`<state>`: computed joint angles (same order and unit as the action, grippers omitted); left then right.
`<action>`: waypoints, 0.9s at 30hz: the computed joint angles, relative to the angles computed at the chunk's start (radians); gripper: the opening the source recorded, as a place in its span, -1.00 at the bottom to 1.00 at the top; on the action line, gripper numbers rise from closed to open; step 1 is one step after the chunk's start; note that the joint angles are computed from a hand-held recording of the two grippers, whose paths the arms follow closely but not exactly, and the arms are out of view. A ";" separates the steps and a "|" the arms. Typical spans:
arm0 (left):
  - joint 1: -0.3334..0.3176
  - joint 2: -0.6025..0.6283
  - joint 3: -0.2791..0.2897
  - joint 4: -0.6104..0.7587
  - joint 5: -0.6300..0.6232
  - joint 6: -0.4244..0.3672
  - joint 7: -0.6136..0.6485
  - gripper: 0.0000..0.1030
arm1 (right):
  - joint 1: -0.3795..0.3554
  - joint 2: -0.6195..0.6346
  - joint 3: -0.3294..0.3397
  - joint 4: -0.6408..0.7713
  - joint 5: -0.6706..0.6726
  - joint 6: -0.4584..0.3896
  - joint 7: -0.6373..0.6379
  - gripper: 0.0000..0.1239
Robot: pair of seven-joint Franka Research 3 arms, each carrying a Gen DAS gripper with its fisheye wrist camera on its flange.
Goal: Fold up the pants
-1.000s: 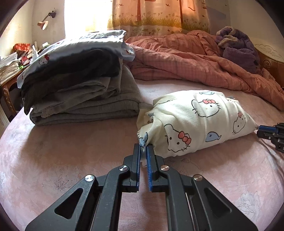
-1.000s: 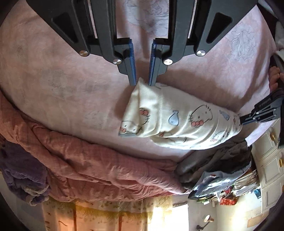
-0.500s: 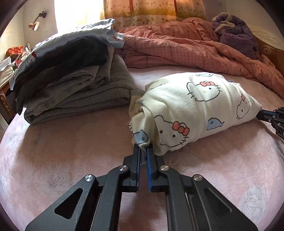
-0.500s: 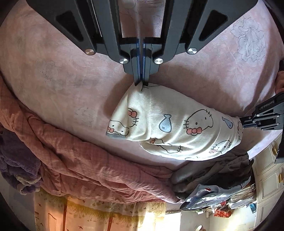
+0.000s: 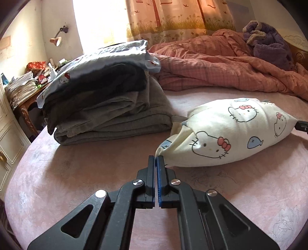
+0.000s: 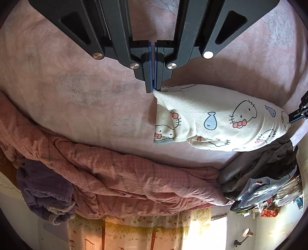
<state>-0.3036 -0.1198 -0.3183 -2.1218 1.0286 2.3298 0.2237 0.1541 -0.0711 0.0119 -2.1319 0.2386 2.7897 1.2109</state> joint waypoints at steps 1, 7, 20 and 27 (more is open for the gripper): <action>0.005 -0.014 0.013 -0.014 -0.021 0.036 0.001 -0.97 | -0.002 0.005 0.000 0.004 -0.009 -0.009 0.009 -0.99; 0.015 -0.025 -0.011 -0.012 0.038 -0.084 -0.069 -1.00 | -0.003 0.007 -0.002 0.003 -0.019 -0.010 0.031 -0.99; 0.061 -0.042 0.023 -0.067 -0.196 0.212 0.130 -0.47 | 0.004 -0.017 -0.017 0.000 0.151 -0.050 -0.127 -0.75; 0.055 -0.042 0.063 -0.016 -0.309 0.321 0.314 -0.45 | 0.018 -0.010 -0.045 0.089 0.348 -0.096 -0.255 -0.74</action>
<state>-0.2482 -0.1617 -0.2558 -2.1374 0.7192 2.6507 0.5376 0.1725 -0.0814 -0.0332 -2.0431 0.5864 2.6934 0.9561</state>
